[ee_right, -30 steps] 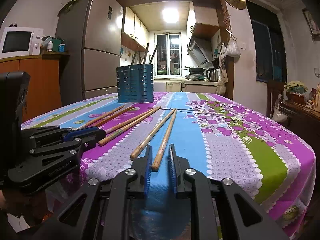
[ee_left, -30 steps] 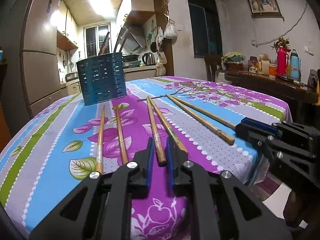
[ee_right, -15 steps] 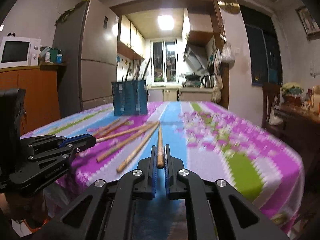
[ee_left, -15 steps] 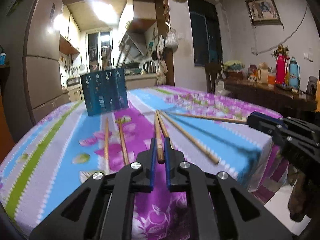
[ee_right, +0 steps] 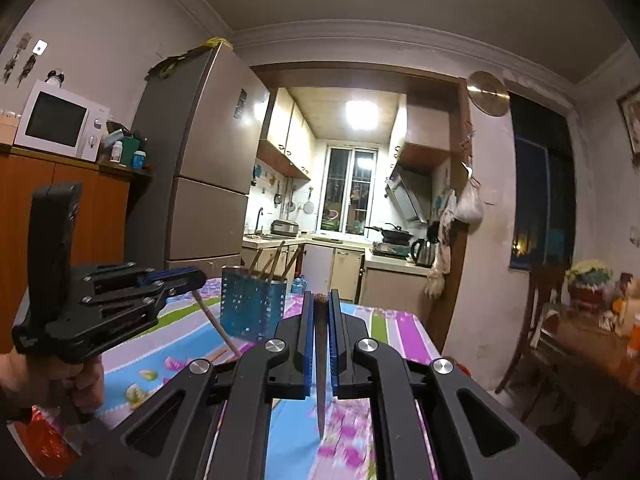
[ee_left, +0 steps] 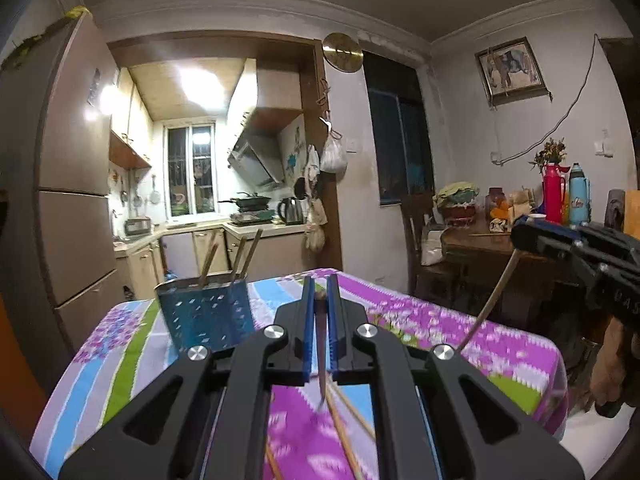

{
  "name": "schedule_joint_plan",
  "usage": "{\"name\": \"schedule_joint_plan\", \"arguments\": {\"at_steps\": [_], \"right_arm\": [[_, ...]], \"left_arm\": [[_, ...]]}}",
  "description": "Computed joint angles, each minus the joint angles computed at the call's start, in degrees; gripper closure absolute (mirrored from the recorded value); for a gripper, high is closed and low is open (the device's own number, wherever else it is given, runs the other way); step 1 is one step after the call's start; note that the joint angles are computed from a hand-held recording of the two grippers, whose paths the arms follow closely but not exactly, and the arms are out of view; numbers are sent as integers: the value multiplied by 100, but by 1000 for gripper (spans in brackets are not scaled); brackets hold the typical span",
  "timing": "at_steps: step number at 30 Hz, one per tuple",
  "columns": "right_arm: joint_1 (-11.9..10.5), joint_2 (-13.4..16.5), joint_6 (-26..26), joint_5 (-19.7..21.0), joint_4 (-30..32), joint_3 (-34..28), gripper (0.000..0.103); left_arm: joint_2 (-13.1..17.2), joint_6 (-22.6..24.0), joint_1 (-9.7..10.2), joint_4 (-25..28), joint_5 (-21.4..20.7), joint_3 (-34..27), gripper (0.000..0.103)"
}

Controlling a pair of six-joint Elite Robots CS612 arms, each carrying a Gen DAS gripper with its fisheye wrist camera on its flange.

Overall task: Organize utensils
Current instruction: 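Lift the left tool's chopstick over the holder while the right tool carries its own there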

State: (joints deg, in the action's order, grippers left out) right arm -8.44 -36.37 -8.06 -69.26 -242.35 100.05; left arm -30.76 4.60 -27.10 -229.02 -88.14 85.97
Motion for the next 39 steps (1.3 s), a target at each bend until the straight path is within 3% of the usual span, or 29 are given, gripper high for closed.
{"name": "schedule_joint_plan", "arguments": {"at_steps": [8, 18, 25, 32, 39], "right_arm": [[-87, -175, 209, 346, 864, -392, 95], [-87, -455, 378, 648, 1641, -909, 95], [-2, -610, 484, 751, 2231, -1668, 95], [194, -333, 646, 901, 3093, -2900, 95], [376, 242, 707, 1137, 4062, -3964, 95]], "left_arm": [[-109, -133, 87, 592, -173, -311, 98], [-388, -79, 223, 469, -30, -408, 98], [-666, -58, 389, 479, 173, -754, 98], [-563, -7, 526, 811, 471, -1455, 98], [-70, -163, 695, 1587, 466, -2306, 98]]}}
